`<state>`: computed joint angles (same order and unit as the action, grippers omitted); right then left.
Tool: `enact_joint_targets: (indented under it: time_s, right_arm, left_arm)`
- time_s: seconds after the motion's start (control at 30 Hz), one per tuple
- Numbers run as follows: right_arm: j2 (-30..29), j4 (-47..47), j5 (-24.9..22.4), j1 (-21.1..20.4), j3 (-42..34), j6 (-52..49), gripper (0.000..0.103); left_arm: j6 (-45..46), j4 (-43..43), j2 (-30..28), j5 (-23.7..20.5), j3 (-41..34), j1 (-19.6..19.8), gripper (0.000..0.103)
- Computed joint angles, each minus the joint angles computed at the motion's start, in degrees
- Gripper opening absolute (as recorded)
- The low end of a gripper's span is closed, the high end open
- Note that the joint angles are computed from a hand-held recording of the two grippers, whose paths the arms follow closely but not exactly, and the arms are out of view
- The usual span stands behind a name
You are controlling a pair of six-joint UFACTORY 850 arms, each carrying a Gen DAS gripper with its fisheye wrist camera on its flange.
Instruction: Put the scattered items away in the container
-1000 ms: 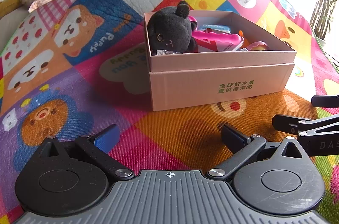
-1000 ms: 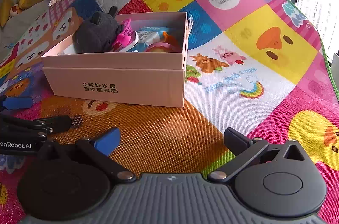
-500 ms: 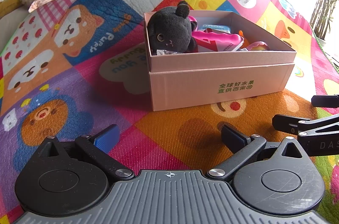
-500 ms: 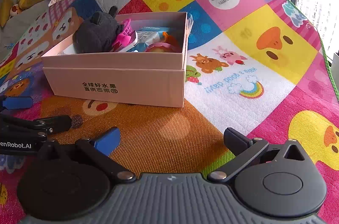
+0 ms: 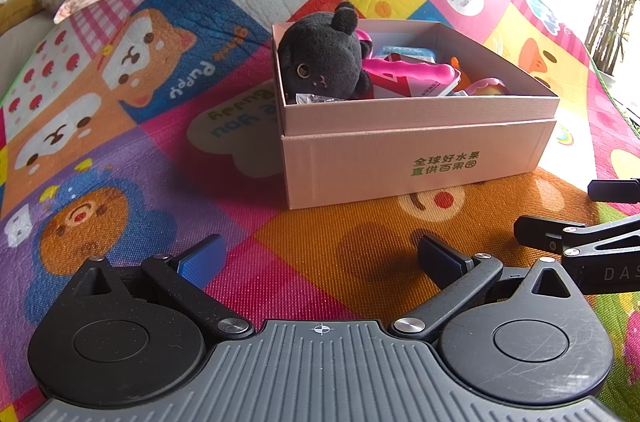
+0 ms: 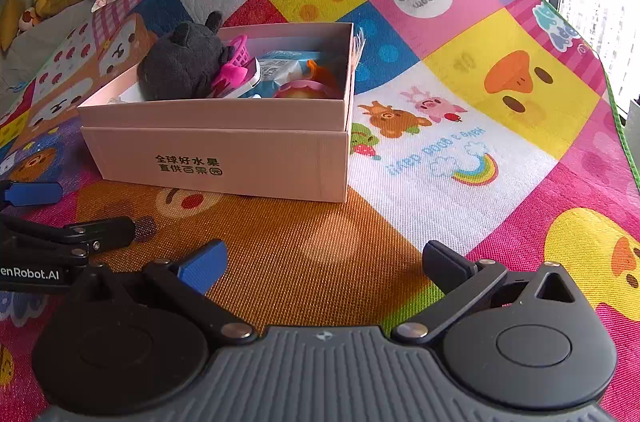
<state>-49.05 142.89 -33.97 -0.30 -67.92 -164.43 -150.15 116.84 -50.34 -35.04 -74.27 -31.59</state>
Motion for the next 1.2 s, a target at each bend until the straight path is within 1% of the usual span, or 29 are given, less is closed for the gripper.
enact_joint_targets:
  time_s: [1.2]
  right_arm:
    - [0.4,0.4,-0.1,0.2,0.6,-0.3,0.103]
  left_arm:
    - [0.0,0.0,0.0,0.0,0.0,0.0,0.103]
